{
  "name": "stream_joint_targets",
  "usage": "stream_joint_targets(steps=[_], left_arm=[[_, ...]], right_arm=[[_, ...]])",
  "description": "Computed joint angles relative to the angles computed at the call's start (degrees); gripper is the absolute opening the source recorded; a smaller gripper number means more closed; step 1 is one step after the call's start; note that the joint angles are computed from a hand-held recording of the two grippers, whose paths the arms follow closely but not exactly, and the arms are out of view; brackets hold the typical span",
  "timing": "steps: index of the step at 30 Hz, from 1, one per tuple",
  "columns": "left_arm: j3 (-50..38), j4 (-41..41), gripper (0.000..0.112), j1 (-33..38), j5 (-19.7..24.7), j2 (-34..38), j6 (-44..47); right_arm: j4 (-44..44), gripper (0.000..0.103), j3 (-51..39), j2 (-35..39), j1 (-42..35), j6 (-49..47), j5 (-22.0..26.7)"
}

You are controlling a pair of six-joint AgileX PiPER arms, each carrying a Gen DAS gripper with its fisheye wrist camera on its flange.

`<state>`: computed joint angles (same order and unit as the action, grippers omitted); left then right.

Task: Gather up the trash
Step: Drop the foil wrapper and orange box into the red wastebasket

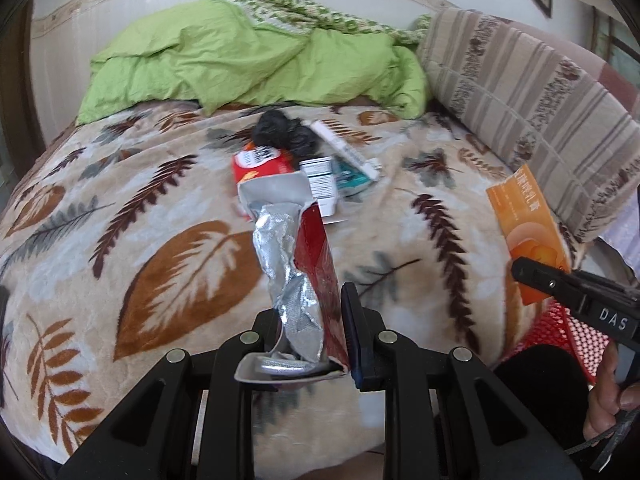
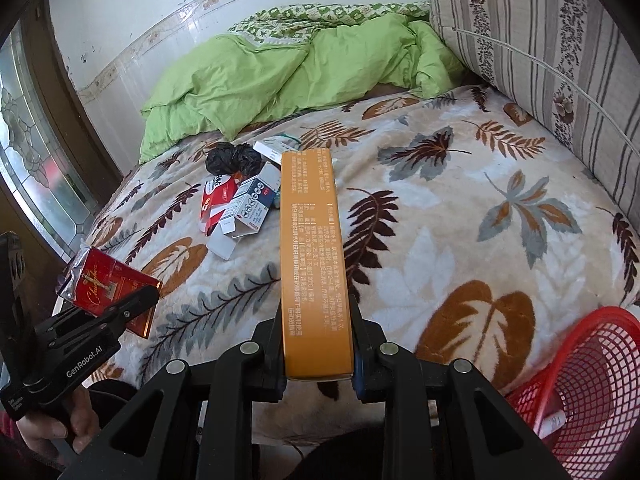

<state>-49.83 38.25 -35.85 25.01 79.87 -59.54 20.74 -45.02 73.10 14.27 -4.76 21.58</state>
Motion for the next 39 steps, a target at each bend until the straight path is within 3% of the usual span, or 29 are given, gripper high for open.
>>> stream_joint_targets(steps=[5,10,16,20,22,25,31,35,39], left_arm=[[-5.90,-11.44,0.022,-4.23,-0.42,1.64,12.91],[-15.88,-21.17,0.022,-9.90,1.79,7.40,24.41],[-33.08,-32.96,0.022,-17.40,7.08,18.64,38.05],[-47.28,-41.02,0.022,-20.93,12.72,28.49,46.87],[-54.11,-44.47,0.025,-21.96,16.33,33.31,50.16],[-57.90,-44.46,0.054,-23.18,17.74,36.16,49.39],[-50.03,-41.43,0.055,-21.91,13.91,31.14,46.62],[-40.17,-37.57,0.055,-18.78,10.33,24.74,41.82],[-29.95,-32.52,0.055,-14.82,7.94,17.86,35.52]], right_arm=[[11.22,0.025,4.58,-8.03,-12.88,-12.19,6.57],[20.50,0.025,6.44,-13.43,-34.02,-26.41,16.73],[26.06,0.025,6.51,-12.93,-60.35,-42.01,27.23],[26.08,0.025,6.01,-10.83,-69.15,-46.59,29.04],[25.04,0.026,5.86,-10.27,-70.64,-46.54,28.74],[24.19,0.049,5.64,-10.18,-72.58,-47.03,28.56],[26.05,0.052,5.37,-11.65,-72.86,-49.12,27.45],[26.39,0.052,4.77,-11.97,-62.92,-43.71,25.38],[23.29,0.052,4.18,-11.49,-45.41,-34.06,18.34]])
